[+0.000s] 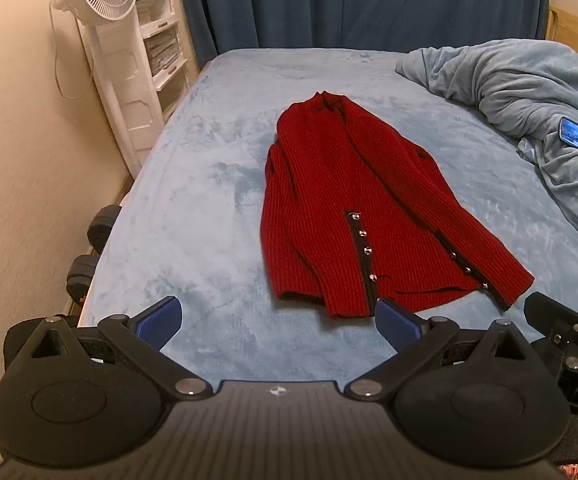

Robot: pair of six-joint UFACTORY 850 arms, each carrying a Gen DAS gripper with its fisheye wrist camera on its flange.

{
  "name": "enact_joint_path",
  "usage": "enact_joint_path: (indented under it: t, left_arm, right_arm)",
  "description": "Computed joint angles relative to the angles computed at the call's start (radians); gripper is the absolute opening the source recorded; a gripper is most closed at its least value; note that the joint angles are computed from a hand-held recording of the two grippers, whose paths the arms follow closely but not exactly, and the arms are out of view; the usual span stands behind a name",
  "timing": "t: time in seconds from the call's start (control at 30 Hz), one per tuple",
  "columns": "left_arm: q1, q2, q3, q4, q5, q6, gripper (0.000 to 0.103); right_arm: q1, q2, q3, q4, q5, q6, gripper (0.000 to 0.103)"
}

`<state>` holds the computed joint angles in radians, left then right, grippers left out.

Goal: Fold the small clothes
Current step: 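Move both grippers toward the red cardigan's hem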

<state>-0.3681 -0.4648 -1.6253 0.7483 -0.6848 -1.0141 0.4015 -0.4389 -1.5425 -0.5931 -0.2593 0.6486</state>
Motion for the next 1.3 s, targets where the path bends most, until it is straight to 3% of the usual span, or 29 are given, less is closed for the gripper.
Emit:
enact_joint_path:
  t: [0.8, 1.0, 1.13, 1.23, 1.3]
  left_arm:
    - [0.010, -0.003, 0.007, -0.025, 0.007, 0.026, 0.103]
    - [0.021, -0.023, -0.013, -0.071, 0.001, 0.068, 0.103]
    - [0.054, -0.065, -0.056, -0.183, 0.005, 0.158, 0.103]
    - [0.086, -0.124, -0.120, -0.298, 0.013, 0.255, 0.103]
    - [0.103, -0.183, -0.186, -0.359, -0.001, 0.321, 0.103]
  right_arm:
    - [-0.001, -0.004, -0.002, 0.040, -0.004, -0.044, 0.102]
    - [-0.009, -0.023, -0.018, 0.120, -0.010, -0.120, 0.102]
    - [-0.035, -0.084, -0.081, 0.167, -0.032, -0.134, 0.102]
    - [-0.061, -0.181, -0.181, 0.116, -0.077, -0.081, 0.102]
    - [-0.080, -0.273, -0.286, 0.159, -0.119, -0.146, 0.102]
